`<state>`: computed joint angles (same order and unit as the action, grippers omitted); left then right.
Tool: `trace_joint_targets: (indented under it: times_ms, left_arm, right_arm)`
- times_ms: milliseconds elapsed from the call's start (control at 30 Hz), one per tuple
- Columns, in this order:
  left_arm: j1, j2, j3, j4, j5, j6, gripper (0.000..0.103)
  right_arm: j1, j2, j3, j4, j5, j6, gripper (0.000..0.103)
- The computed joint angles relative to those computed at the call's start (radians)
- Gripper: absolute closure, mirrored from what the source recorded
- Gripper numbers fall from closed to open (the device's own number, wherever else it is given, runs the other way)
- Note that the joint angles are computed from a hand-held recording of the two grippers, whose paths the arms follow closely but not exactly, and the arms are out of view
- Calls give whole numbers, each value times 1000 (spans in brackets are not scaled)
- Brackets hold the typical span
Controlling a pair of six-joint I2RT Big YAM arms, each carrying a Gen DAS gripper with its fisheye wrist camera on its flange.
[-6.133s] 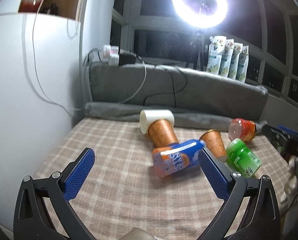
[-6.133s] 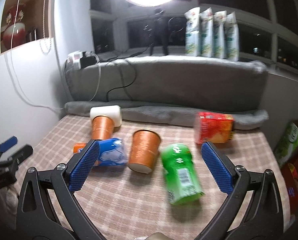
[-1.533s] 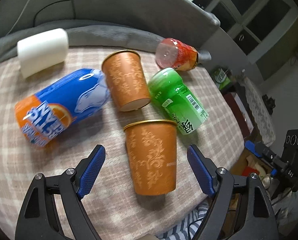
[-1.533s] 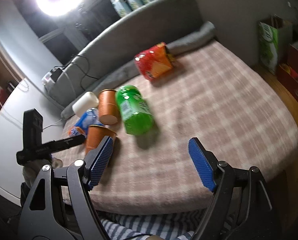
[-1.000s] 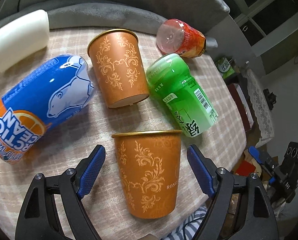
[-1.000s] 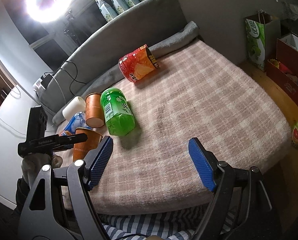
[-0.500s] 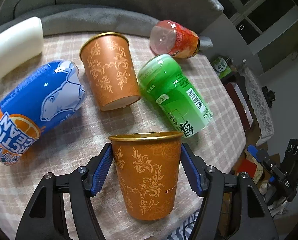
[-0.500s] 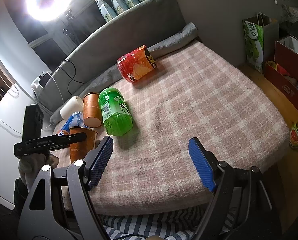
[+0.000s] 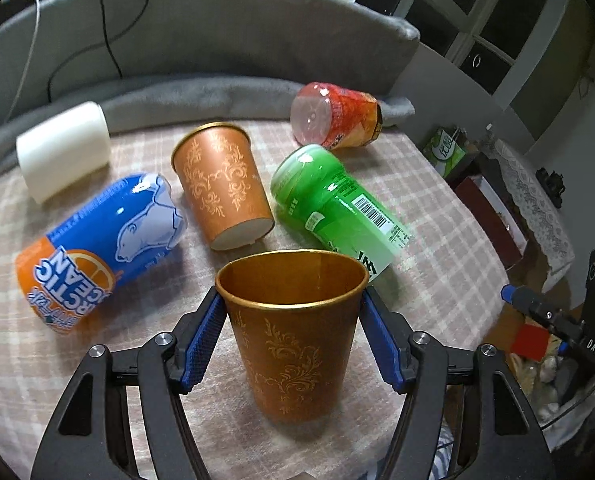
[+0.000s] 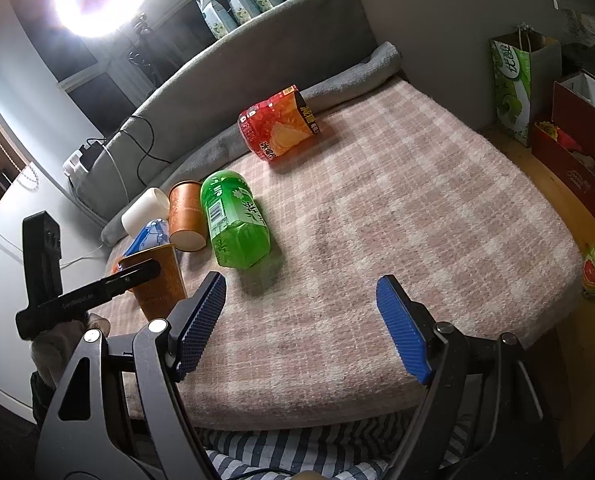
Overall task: Flip cup upright
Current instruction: 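Stand the orange cup upright on the table with the left tool, rim up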
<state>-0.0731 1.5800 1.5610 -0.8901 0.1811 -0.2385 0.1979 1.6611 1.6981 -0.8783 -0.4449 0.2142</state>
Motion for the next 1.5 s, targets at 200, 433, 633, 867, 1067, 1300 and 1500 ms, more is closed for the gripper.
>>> trace_joint_targets:
  times_ms: [200, 433, 633, 867, 1067, 1300, 1500]
  left_arm:
    - [-31, -39, -49, 82, -76, 1, 36]
    - [-58, -48, -69, 123, -147, 31, 36]
    - [-71, -55, -85, 147, -188, 50, 36]
    - [-75, -53, -99, 158, -203, 55, 36]
    - [-71, -67, -120, 171, -193, 46, 36]
    - [-68, -91, -147, 173, -180, 37, 36]
    - [-78, -101, -158, 171, -178, 40, 36]
  right_arm:
    - [11, -5, -2, 6, 16, -12, 23]
    - [14, -9, -5, 8, 21, -15, 23]
    - [12, -9, -3, 4, 23, -12, 23]
    - [12, -11, -5, 5, 26, -18, 23]
    - [15, -12, -6, 8, 30, -17, 23]
    - [24, -16, -9, 10, 34, -23, 23]
    - [28, -19, -12, 13, 39, -26, 23]
